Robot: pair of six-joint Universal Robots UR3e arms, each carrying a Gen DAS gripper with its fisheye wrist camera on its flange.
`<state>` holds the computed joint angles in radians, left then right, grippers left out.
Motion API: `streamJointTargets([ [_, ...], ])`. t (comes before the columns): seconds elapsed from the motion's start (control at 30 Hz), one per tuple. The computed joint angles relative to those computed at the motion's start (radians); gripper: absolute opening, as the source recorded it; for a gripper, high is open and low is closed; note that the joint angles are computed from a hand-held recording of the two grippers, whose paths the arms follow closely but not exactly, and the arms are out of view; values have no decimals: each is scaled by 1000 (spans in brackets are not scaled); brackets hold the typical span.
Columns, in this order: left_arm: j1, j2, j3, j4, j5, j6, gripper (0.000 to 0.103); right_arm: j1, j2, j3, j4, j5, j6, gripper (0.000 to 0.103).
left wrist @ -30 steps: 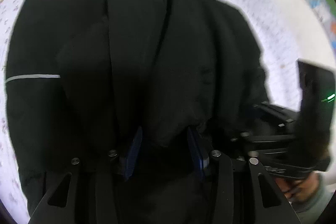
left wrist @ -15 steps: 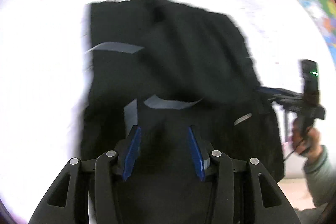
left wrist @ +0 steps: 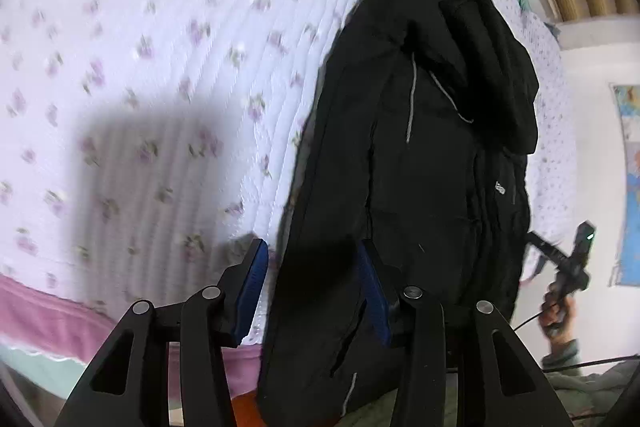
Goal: Fold large clothes
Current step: 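Grasp the folded jacket with both grippers and lift it off the quilt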
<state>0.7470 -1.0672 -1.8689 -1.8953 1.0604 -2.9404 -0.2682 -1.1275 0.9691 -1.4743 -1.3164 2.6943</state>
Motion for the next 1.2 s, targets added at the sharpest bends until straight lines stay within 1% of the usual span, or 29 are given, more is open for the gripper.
streamJointTargets([
  [0.07, -7, -1, -38, 17, -19, -2, 47, -19, -10, 28, -5, -16, 1, 59],
  [0.1, -3, 4, -43, 7, -21, 14, 47, -29, -14, 44, -7, -23, -10, 59],
  [0.13, -26, 0, -47, 22, -26, 9, 47, -31, -16, 56, -10, -31, -14, 59],
  [0.17, -61, -10, -51, 57, -21, -16, 47, -31, -21, 72, -16, -42, -18, 59],
  [0.2, -114, -29, -63, 120, -12, -60, 47, -31, -31, 98, -26, -53, -24, 59],
  [0.23, -139, -42, -64, 145, -7, -72, 48, -41, -24, 90, -16, -54, -40, 58],
  [0.33, -167, -73, -62, 168, -4, -70, 49, -38, -32, 134, -28, -61, -51, 52],
  [0.37, -195, -89, -61, 197, -8, -95, 49, -37, -34, 141, -23, -54, -64, 49],
  [0.43, -175, -92, -37, 140, -63, -43, 49, -39, -33, 120, 20, -25, -93, 46],
  [0.47, -168, -91, -18, 108, -113, -18, 49, -51, -29, 88, 72, 17, -114, 46],
  [0.5, -170, -91, -6, 97, -147, -7, 49, -71, -23, 45, 142, 77, -139, 46],
  [0.53, -170, -90, 10, 83, -204, 13, 49, -83, -18, 18, 184, 112, -156, 46],
  [0.57, -165, -89, 12, 79, -245, 30, 50, -101, -12, -26, 252, 172, -186, 46],
  [0.6, -158, -89, 5, 80, -281, 44, 53, -109, -10, -48, 282, 205, -200, 46],
  [0.67, -139, -92, -51, 111, -370, 54, 55, -118, -2, -72, 318, 252, -206, 46],
  [0.7, -129, -94, -96, 140, -407, 48, 55, -119, 2, -64, 311, 267, -198, 46],
  [0.77, -127, -104, -176, 223, -436, -10, 55, -106, 2, -21, 253, 256, -160, 46],
  [0.8, -128, -104, -203, 253, -430, -37, 55, -100, 4, -9, 232, 244, -149, 45],
  [0.9, -127, -58, -239, 273, -377, -80, 55, -92, -19, 52, 182, 221, -125, 45],
  [1.0, -70, 47, -274, 150, -335, -42, 55, -102, -34, 95, 158, 178, -103, 45],
  [1.03, -53, 78, -291, 122, -324, -32, 55, -109, -12, 60, 179, 164, -101, 45],
  [1.07, -34, 114, -305, 78, -318, -16, 55, -116, -11, 62, 183, 147, -99, 45],
  [1.17, 14, 202, -335, -35, -301, 31, 54, -160, -51, 137, 173, 110, -121, 45],
  [1.2, 39, 213, -323, -94, -282, 72, 54, -171, -63, 152, 179, 102, -129, 45],
])
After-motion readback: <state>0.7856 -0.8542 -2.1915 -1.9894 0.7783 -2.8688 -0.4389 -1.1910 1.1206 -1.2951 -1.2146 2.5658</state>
